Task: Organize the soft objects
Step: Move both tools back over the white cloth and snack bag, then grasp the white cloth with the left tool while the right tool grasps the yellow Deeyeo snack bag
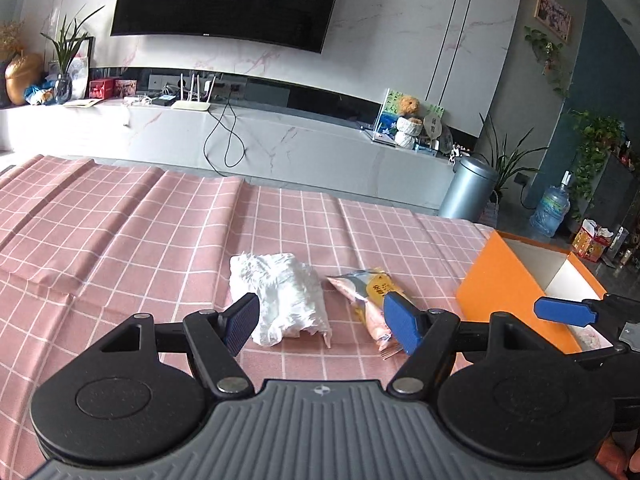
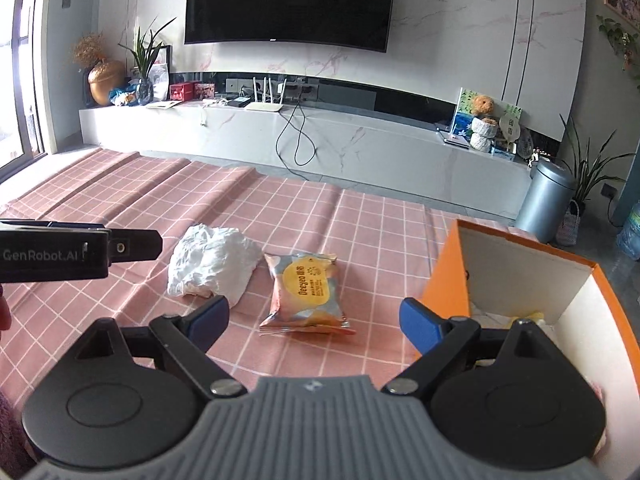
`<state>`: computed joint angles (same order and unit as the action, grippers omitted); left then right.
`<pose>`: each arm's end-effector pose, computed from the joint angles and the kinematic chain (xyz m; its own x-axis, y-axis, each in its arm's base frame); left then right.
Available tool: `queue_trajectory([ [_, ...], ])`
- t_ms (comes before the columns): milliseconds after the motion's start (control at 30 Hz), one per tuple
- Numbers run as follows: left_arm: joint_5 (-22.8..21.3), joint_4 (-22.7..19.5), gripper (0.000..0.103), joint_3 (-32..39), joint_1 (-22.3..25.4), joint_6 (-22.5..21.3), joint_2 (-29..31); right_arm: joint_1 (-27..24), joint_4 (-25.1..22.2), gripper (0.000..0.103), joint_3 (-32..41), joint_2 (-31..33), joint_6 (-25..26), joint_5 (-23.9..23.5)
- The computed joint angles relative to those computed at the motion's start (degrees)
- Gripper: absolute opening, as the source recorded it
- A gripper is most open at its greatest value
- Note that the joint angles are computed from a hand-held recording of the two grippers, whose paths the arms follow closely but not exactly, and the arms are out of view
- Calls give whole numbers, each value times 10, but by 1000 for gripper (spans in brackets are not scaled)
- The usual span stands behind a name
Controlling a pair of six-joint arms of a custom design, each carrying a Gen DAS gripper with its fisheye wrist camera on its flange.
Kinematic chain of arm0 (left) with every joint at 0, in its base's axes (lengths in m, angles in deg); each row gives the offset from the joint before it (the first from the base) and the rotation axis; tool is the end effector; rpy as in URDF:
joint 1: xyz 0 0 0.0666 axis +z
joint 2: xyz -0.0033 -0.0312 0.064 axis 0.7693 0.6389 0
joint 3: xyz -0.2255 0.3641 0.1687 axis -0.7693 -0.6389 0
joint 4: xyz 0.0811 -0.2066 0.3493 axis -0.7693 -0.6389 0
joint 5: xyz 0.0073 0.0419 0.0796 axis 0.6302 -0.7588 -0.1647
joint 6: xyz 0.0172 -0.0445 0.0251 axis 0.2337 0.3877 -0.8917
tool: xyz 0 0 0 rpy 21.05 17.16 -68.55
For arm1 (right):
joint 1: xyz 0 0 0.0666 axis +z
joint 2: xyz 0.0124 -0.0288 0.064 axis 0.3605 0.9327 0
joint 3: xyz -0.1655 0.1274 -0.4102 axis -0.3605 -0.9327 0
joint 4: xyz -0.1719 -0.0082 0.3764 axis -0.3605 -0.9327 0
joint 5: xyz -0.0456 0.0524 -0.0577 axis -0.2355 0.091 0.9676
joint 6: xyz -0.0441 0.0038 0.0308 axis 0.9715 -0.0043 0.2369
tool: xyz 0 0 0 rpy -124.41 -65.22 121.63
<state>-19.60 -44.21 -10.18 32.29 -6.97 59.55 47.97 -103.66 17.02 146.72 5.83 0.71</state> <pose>0.4213 -0.1412 0.4447 -0.5944 -0.0310 -0.8035 0.2652 0.9358 -0.2322 0.3967 0.1860 0.3969 -0.5796 -0.1141 -0.8069 -0.0743 0.9934 -0.0871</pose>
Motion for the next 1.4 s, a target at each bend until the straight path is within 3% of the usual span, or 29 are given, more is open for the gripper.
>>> queue_trajectory([
  [400,44,-31,83,37,43,-53,64,-16,0,91,68,100,-9,-30],
  [767,48,-15,83,48,61,-44,113,-45,-26,89,137,182,26,-37],
  [900,66,-14,87,52,64,-40,117,-56,-30,89,145,195,16,-56],
  [1067,47,-17,87,55,60,-50,124,-59,-37,89,151,208,8,-70],
  [1200,81,-17,87,61,64,-24,134,-60,-43,89,156,217,4,-74],
  [1267,97,-7,87,63,64,-20,138,-66,-50,85,161,223,-19,-85],
  [1400,83,-8,89,74,52,-38,153,-74,-55,80,164,226,-47,-103],
])
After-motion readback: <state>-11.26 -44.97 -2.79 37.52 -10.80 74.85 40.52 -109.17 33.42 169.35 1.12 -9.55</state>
